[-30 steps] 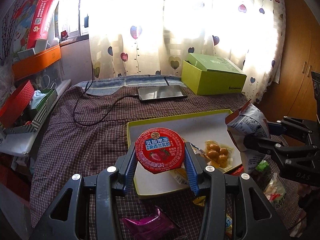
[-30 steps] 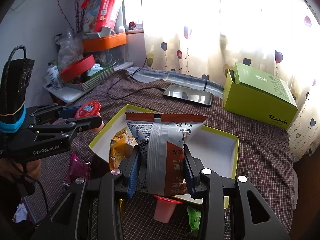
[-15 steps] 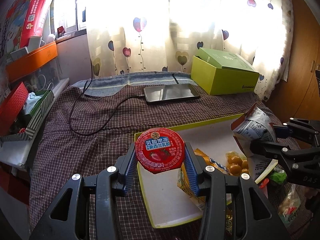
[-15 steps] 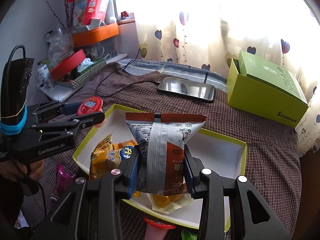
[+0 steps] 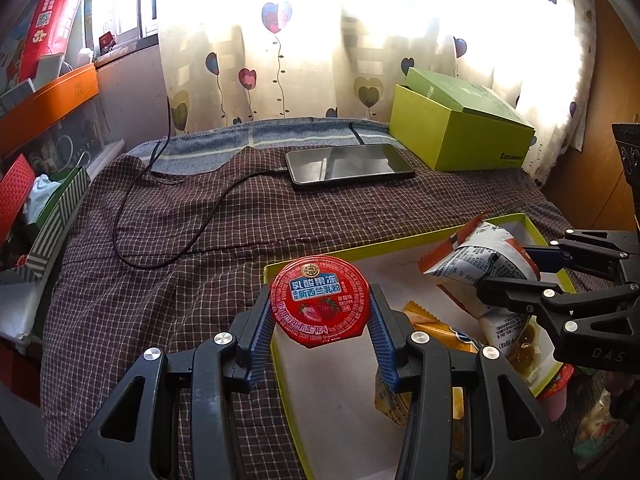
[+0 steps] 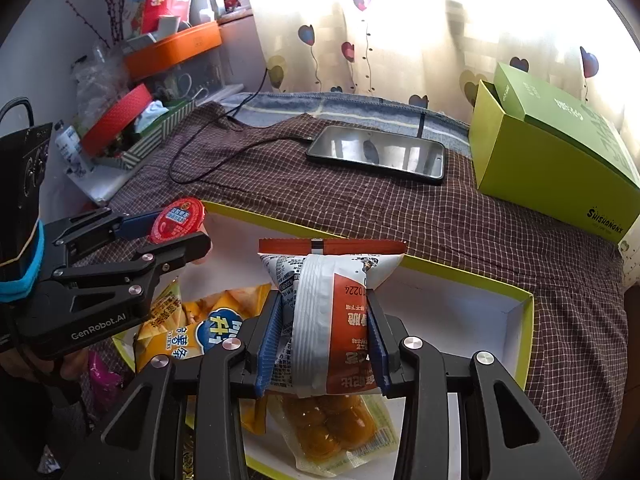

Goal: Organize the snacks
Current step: 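Carry the bag and cup over the tray and open the left tool to drop the cup, then open the right tool to release the white bag in the tray and withdraw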

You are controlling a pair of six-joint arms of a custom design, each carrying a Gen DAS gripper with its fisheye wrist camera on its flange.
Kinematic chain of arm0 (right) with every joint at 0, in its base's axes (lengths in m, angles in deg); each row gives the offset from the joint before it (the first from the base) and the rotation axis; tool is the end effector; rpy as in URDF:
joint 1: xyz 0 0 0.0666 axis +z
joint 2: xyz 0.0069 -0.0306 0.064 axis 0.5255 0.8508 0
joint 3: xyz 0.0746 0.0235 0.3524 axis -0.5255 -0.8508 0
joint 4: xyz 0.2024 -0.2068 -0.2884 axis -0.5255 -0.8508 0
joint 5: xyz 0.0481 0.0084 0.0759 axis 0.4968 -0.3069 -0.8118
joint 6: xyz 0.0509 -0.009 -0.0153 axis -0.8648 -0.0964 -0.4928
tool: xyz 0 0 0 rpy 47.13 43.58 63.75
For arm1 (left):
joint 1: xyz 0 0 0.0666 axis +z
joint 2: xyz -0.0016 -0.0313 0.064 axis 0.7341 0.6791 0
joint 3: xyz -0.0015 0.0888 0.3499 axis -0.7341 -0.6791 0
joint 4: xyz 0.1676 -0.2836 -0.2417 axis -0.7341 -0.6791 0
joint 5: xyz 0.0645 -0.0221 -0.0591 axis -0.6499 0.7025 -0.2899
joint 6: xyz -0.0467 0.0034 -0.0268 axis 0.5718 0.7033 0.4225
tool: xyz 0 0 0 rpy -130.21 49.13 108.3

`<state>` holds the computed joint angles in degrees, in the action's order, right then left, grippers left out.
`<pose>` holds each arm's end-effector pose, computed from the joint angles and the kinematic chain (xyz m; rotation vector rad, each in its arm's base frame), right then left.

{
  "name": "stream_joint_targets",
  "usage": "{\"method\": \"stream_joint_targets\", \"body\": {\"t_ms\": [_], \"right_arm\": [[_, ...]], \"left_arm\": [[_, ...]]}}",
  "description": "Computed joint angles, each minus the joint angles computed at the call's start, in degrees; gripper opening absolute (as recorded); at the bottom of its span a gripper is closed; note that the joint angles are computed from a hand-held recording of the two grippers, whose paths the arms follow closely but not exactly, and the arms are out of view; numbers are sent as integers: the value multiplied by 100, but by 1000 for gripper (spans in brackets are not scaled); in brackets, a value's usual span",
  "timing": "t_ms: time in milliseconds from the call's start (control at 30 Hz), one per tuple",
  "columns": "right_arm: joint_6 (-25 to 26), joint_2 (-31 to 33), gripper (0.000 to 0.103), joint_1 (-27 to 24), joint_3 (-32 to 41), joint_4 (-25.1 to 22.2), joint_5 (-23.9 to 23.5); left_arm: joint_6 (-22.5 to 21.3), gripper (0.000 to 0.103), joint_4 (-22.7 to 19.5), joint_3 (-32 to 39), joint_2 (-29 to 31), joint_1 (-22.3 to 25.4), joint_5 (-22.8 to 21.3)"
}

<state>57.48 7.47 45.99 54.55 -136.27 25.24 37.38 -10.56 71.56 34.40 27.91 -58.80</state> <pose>0.5667 0.1485 0.3947 -0.3378 2.4910 0.2689 0.6053 -0.2160 0.3790 0.4533 2.3516 -0.2592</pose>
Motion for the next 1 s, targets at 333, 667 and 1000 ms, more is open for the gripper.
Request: {"method": "stream_joint_targets", "body": {"t_ms": [333, 667, 1000], "right_arm": [[-58, 150, 43, -14, 141, -46, -267], [-73, -210, 46, -31, -152, 31, -247], [-123, -958, 46, 30, -809, 144, -171]], "left_arm": [[-18, 49, 67, 55, 90, 29, 148], [48, 55, 367, -275, -227, 95, 210], [373, 55, 366, -903, -822, 144, 549]]}}
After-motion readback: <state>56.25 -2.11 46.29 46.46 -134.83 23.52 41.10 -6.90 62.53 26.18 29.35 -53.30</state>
